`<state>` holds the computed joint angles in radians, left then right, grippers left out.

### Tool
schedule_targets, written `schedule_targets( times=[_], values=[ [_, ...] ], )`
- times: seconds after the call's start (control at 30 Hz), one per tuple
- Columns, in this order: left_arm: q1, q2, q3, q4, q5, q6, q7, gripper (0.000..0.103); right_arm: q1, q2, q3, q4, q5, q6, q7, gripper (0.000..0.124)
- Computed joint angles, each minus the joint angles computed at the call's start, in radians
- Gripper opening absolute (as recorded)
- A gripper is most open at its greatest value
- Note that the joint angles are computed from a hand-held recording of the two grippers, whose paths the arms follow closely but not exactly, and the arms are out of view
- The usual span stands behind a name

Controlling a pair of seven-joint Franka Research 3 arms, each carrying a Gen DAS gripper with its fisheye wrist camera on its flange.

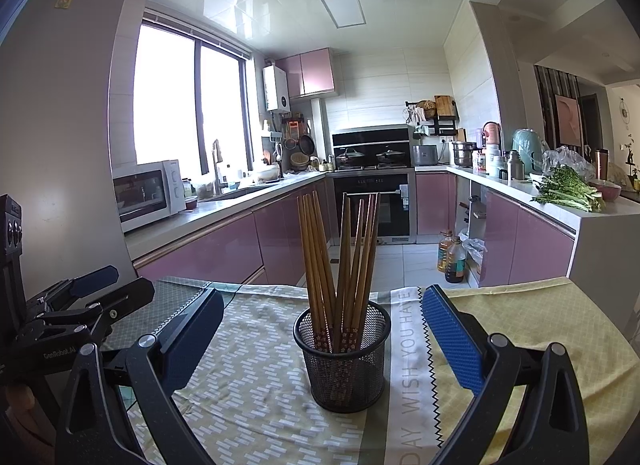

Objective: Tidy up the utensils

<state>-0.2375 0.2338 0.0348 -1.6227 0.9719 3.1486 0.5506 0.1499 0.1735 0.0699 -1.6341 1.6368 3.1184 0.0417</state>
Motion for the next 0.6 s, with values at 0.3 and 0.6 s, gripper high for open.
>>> schedule_targets(
  times=[0.3, 0.6],
  values=[
    [-0.003, -0.001, 0.000, -0.005, -0.010, -0.002, -0.002, 0.097, 0.000, -0.001, 0.000, -0.004, -0.018, -0.003, 0.020, 0.096],
    [-0.015, -0.002, 0.014, -0.002, 0.023, -0.004, -0.036, 0.097, -0.005, 0.001, 0.005, -0.002, -0.021, -0.004, 0.021, 0.096]
  ],
)
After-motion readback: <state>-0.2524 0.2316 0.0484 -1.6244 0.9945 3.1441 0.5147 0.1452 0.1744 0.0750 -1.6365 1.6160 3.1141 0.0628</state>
